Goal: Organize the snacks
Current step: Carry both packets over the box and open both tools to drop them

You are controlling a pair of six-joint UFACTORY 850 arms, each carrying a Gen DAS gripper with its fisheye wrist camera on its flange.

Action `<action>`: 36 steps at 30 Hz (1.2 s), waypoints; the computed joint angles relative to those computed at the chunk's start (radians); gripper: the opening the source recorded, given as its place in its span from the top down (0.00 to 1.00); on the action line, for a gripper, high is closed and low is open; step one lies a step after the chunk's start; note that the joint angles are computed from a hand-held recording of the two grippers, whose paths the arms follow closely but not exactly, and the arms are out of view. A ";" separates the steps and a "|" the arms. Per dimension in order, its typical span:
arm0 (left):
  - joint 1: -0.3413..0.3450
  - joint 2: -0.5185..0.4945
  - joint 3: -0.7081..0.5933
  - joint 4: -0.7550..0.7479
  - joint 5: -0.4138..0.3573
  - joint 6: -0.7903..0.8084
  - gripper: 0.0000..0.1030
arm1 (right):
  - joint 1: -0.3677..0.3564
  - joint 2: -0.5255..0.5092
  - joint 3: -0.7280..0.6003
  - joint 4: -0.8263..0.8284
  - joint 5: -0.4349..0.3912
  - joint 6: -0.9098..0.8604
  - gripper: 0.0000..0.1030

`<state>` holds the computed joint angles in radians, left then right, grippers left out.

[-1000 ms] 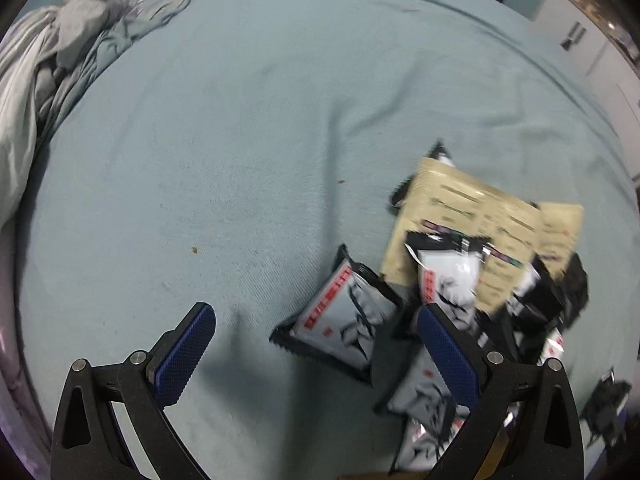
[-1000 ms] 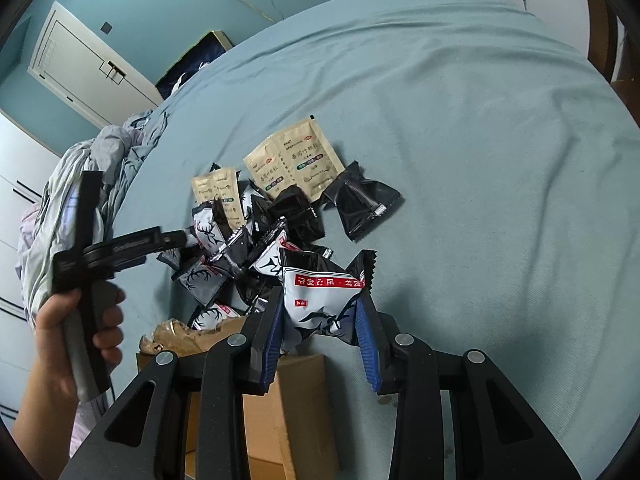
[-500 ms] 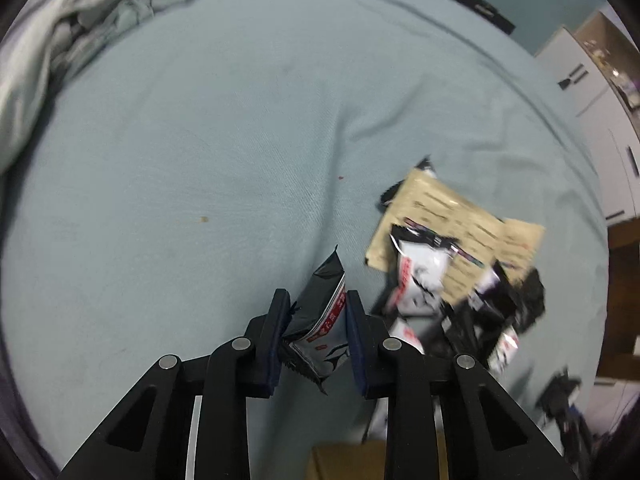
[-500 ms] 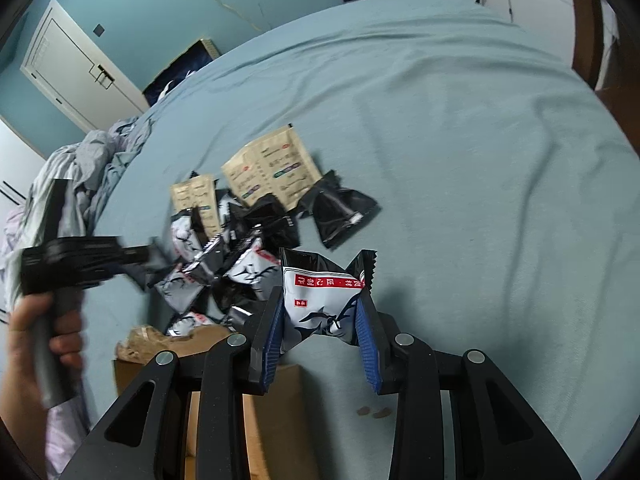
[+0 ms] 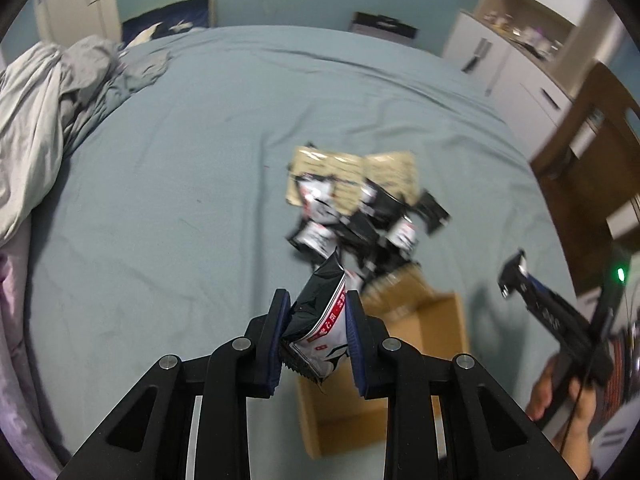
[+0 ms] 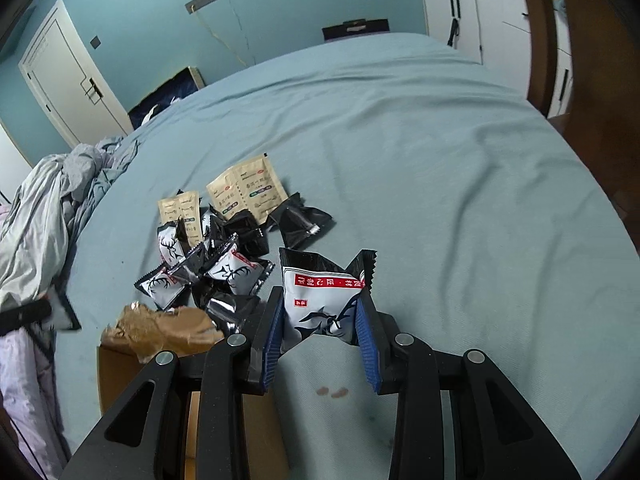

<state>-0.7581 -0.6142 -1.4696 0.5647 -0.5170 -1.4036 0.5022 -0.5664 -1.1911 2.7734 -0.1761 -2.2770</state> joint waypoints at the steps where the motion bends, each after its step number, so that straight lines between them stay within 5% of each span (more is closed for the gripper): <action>1: -0.011 0.008 0.016 0.027 0.007 -0.017 0.74 | 0.000 0.013 0.021 -0.001 -0.012 0.011 0.69; 11: -0.079 -0.048 0.046 0.101 0.027 -0.040 0.74 | 0.000 0.092 0.138 -0.271 -0.131 0.252 0.69; 18: -0.084 -0.036 0.074 0.165 0.057 -0.087 0.72 | 0.050 0.126 0.163 -0.094 -0.148 -0.049 0.69; 19: -0.087 -0.036 0.073 0.173 0.046 -0.097 0.69 | 0.053 0.128 0.168 -0.094 -0.159 -0.059 0.69; 21: -0.088 -0.040 0.064 0.179 0.006 -0.105 0.23 | 0.055 0.122 0.169 -0.122 -0.172 -0.045 0.69; 22: -0.094 -0.037 0.063 0.229 -0.024 -0.157 0.16 | 0.056 0.121 0.170 -0.139 -0.174 -0.038 0.69; 36: -0.079 0.018 0.128 0.344 -0.141 -0.395 0.14 | 0.080 0.104 0.143 -0.335 -0.165 0.024 0.68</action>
